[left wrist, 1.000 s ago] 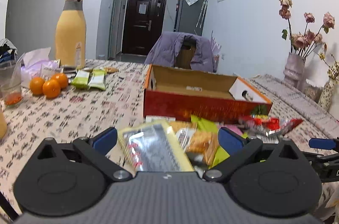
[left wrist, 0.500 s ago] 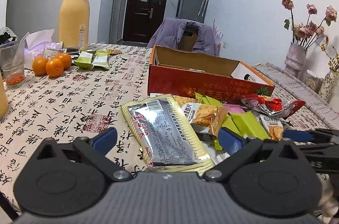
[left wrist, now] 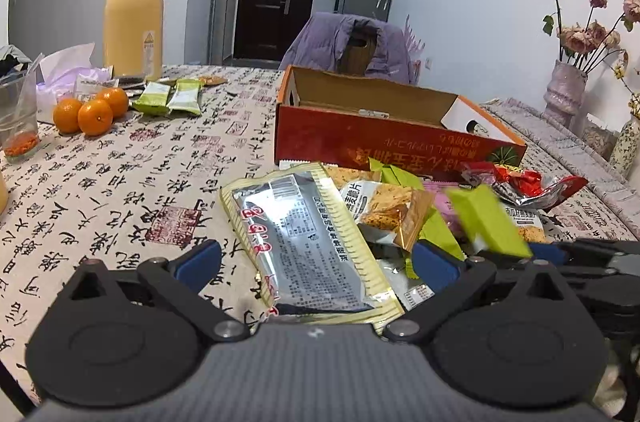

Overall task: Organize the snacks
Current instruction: 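Return both grippers to the snack pile, then grasp the green bar with the right gripper while the left gripper grasps the silver-yellow wrapper, then lift and carry the green bar and silver wrapper over the box with both grippers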

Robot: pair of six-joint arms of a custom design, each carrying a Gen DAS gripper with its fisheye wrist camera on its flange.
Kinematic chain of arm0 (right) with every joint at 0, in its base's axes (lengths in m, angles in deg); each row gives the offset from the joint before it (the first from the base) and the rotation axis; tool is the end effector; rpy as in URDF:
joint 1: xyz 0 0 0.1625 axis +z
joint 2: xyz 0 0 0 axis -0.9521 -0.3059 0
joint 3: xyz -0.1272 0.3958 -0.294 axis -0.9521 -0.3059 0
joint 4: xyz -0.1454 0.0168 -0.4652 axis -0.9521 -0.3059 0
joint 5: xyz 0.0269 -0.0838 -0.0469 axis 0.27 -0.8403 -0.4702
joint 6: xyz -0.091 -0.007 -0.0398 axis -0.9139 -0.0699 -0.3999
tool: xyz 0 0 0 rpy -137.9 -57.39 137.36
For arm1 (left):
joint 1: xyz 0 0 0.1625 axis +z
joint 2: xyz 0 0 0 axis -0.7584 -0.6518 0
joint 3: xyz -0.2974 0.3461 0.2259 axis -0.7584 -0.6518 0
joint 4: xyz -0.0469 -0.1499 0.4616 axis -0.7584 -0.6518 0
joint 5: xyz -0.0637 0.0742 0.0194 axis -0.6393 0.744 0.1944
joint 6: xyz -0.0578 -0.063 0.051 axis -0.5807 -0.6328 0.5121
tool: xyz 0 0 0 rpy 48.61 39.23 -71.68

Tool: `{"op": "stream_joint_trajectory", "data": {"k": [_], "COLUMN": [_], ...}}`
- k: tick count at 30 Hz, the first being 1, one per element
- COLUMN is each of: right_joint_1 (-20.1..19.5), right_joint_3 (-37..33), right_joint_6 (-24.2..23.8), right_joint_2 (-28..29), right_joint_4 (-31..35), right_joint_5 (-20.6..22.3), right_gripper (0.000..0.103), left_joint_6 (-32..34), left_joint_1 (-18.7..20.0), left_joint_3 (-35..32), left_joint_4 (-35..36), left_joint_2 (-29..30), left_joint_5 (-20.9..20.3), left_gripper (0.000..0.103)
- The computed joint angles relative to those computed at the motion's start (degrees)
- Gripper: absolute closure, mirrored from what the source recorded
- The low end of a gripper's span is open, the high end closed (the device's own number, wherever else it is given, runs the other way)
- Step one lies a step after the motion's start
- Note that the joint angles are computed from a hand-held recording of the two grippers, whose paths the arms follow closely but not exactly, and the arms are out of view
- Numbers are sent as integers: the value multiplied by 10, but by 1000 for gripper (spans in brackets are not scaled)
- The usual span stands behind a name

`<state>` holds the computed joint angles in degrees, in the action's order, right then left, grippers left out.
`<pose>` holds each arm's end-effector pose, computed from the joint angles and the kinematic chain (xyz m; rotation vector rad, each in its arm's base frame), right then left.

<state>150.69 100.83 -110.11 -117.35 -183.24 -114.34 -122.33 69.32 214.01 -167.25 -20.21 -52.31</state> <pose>0.0551 -0.4205 0.2451 0.9876 -2.3447 0.9695 -0.3057 -0.3520 0.0035 0.2627 2.1487 -1.2738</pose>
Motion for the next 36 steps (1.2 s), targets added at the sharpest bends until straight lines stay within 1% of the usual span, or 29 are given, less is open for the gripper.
{"op": "stream_joint_trajectory", "data": {"k": [4,7,10,14,19,22,24,26,27,28,29,32,33,36], "right_joint_1": [-19,-32,-49,-64,-79,-82,-83,-84,-84,-85,-86,-89,-89,-91], "right_joint_3": [13,17,19,17,14,13,15,15,15,15,16,17,18,19], "right_joint_6": [-6,-8,0,5,12,13,12,12,12,12,12,12,13,13], "right_joint_2": [-23,-38,-57,-67,-72,-72,-71,-71,-71,-72,-72,-74,-74,-76], "right_joint_4": [-23,-39,-35,-39,-32,-31,-32,-32,-31,-31,-30,-29,-29,-28], "right_joint_5": [48,63,81,86,90,93,94,95,95,95,97,99,100,103], "right_gripper": [69,69,69,69,69,69,69,69,69,69,69,69,69,69], "left_joint_6": [-37,-61,-81,-115,-128,-124,-124,-124,-124,-131,-141,-133,-132,-134], "left_joint_1": [11,25,39,55,64,67,65,63,62,60,58,54,52,46], "left_joint_3": [-13,-28,-41,-57,-63,-64,-63,-58,-57,-56,-55,-47,-46,-45], "left_joint_4": [61,107,141,185,194,190,186,175,172,179,192,176,181,195], "left_joint_2": [-11,-19,-21,-22,-23,-23,-25,-27,-27,-28,-29,-31,-31,-30], "left_joint_5": [-8,-17,-28,-42,-52,-56,-56,-57,-56,-53,-50,-48,-46,-41], "left_gripper": [0,0,0,0,2,9,22,23,26,31,38,46,49,54]}}
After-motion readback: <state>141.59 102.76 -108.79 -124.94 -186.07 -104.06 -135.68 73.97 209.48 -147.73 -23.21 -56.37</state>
